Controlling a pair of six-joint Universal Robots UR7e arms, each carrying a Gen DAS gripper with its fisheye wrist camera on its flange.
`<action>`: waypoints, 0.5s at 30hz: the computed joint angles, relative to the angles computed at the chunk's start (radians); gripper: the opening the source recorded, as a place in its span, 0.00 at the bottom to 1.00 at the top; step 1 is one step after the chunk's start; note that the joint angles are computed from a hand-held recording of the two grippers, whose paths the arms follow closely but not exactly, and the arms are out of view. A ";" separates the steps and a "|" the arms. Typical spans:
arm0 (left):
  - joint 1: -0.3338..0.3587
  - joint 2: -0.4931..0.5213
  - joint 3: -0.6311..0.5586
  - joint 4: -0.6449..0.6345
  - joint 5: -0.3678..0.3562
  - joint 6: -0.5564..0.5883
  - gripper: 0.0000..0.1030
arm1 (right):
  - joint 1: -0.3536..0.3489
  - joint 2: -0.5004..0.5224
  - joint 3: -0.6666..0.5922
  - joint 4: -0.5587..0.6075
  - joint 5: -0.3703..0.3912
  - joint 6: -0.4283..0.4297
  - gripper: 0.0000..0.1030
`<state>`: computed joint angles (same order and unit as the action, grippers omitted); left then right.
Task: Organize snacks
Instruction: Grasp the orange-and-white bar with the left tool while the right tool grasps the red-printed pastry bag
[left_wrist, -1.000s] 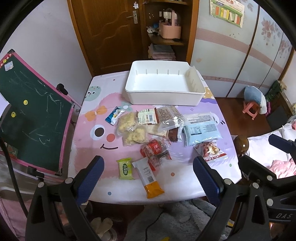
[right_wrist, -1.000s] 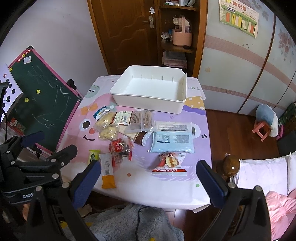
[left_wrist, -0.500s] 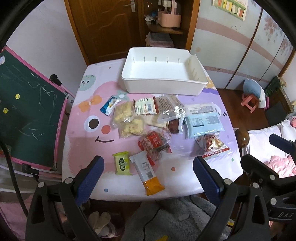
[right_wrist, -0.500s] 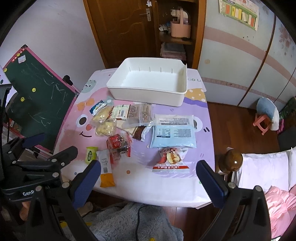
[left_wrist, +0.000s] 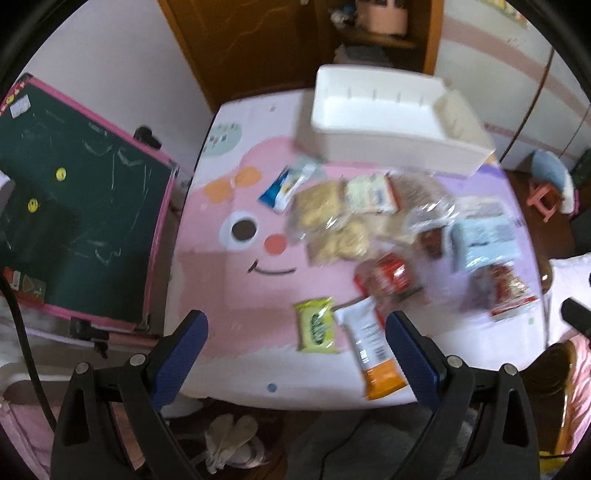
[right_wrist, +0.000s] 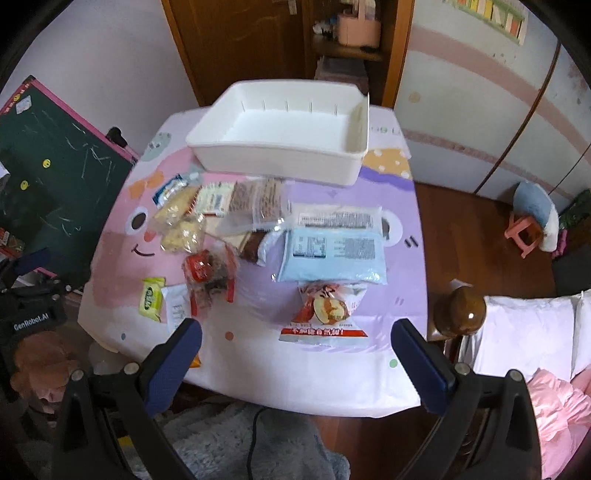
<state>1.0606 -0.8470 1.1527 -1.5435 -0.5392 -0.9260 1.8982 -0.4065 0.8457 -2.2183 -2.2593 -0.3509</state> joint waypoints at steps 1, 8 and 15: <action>0.012 0.001 0.002 0.005 -0.020 -0.004 0.93 | -0.006 0.007 -0.010 0.018 -0.001 0.006 0.97; 0.088 0.024 0.039 -0.115 -0.240 0.058 0.93 | -0.052 0.070 -0.091 0.090 -0.016 0.035 0.89; 0.155 0.056 0.058 -0.230 -0.455 0.063 0.89 | -0.094 0.148 -0.220 0.199 -0.029 0.091 0.87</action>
<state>1.2155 -0.7909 1.2111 -1.7733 -0.9941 -0.8628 1.8046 -0.2587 0.6257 -2.0194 -2.2886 -0.2604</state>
